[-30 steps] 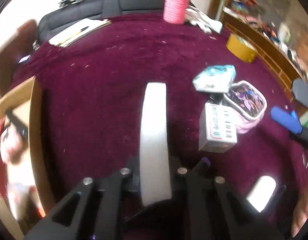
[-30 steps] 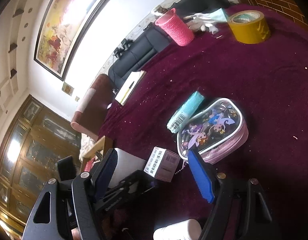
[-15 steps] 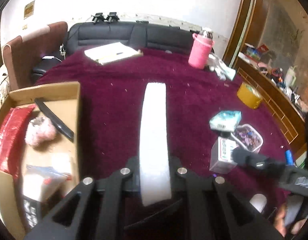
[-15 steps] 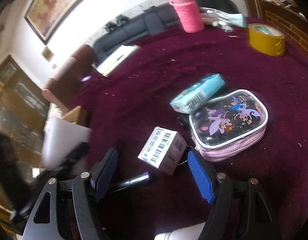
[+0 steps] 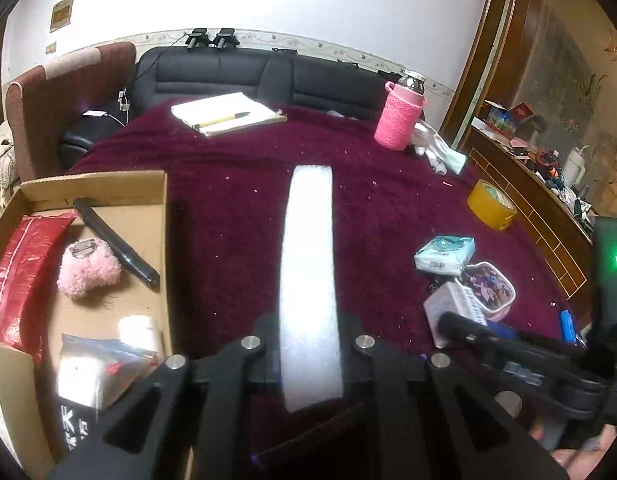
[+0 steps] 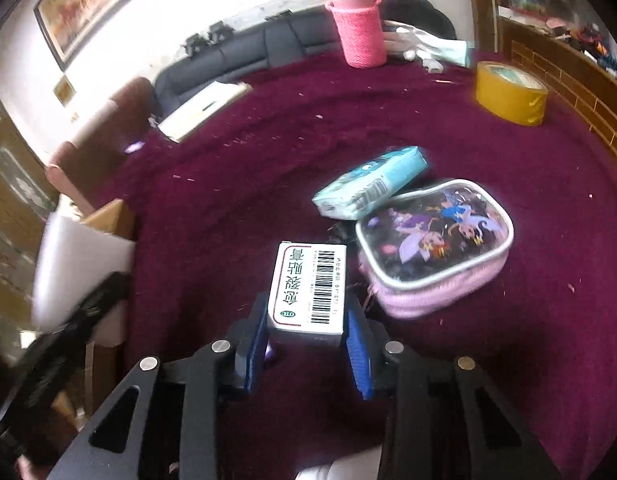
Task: Organize objects
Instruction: 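Grasp the white foam block with left gripper while right gripper grasps the small barcode box, then carry the foam block into the tray with left gripper while right gripper places the barcode box there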
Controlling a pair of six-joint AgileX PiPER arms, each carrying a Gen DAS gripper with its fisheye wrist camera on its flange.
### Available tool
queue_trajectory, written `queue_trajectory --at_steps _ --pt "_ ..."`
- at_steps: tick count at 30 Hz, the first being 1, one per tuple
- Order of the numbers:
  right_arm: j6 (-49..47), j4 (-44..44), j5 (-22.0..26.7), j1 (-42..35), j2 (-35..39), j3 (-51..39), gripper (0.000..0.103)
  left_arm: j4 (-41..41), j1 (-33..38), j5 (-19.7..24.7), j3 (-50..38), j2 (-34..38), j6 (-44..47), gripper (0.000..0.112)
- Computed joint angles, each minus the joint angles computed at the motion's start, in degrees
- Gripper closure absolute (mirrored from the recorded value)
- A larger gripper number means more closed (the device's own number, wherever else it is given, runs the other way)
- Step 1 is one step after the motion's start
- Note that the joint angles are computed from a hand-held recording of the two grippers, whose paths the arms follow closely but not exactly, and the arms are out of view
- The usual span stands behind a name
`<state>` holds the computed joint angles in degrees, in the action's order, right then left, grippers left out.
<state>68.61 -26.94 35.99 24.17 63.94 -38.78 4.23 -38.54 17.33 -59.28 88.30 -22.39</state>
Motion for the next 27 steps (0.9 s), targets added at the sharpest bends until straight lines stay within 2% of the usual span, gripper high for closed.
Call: queue_trajectory --at_steps 3,5,7,9,12,13,15,19,21,24,27 --pt "3.9 -1.9 2.4 5.2 -4.2 0.9 0.064 -1.8 0.1 -0.6 0.1 0.3 1.6 0.099" --pt "6.2 -2.5 3.4 8.3 -7.2 1.6 0.064 -6.4 0.6 -0.8 0.5 0.1 5.9 0.099" --pt "8.3 -3.4 3.3 11.1 -8.8 2.0 0.064 -6.0 0.5 -1.1 1.6 -1.0 5.0 0.099" --pt "12.8 -6.4 6.0 16.3 -9.7 1.6 0.064 -9.8 0.6 -0.7 3.2 -3.2 7.7 0.099" --pt "17.6 -9.4 6.3 21.2 -10.5 1.8 0.064 -4.4 0.0 -0.5 6.8 -8.2 2.6 0.099" --pt "17.7 -9.0 5.5 21.5 -10.5 1.7 0.064 -5.2 0.2 -0.2 7.7 -9.6 3.2 0.099" --pt "17.7 -8.1 3.2 22.4 -10.3 1.3 0.063 -12.3 2.1 1.8 9.5 -13.3 10.0 0.099" --pt "19.6 -11.2 4.4 26.9 -6.6 -2.7 0.063 -19.0 7.5 6.2 11.0 -19.7 18.2 0.099" --pt "17.3 -10.2 3.5 27.3 -4.2 -5.5 0.063 -28.0 13.7 10.6 10.3 -21.8 28.3 0.099" --pt "12.8 -7.8 1.9 26.4 0.0 -10.0 0.063 -30.6 20.7 14.9 8.4 -22.9 34.0 0.099" --pt "3.8 -0.4 -1.2 22.9 4.9 -14.8 0.063 -34.8 29.0 19.7 5.7 -22.0 41.4 0.099"
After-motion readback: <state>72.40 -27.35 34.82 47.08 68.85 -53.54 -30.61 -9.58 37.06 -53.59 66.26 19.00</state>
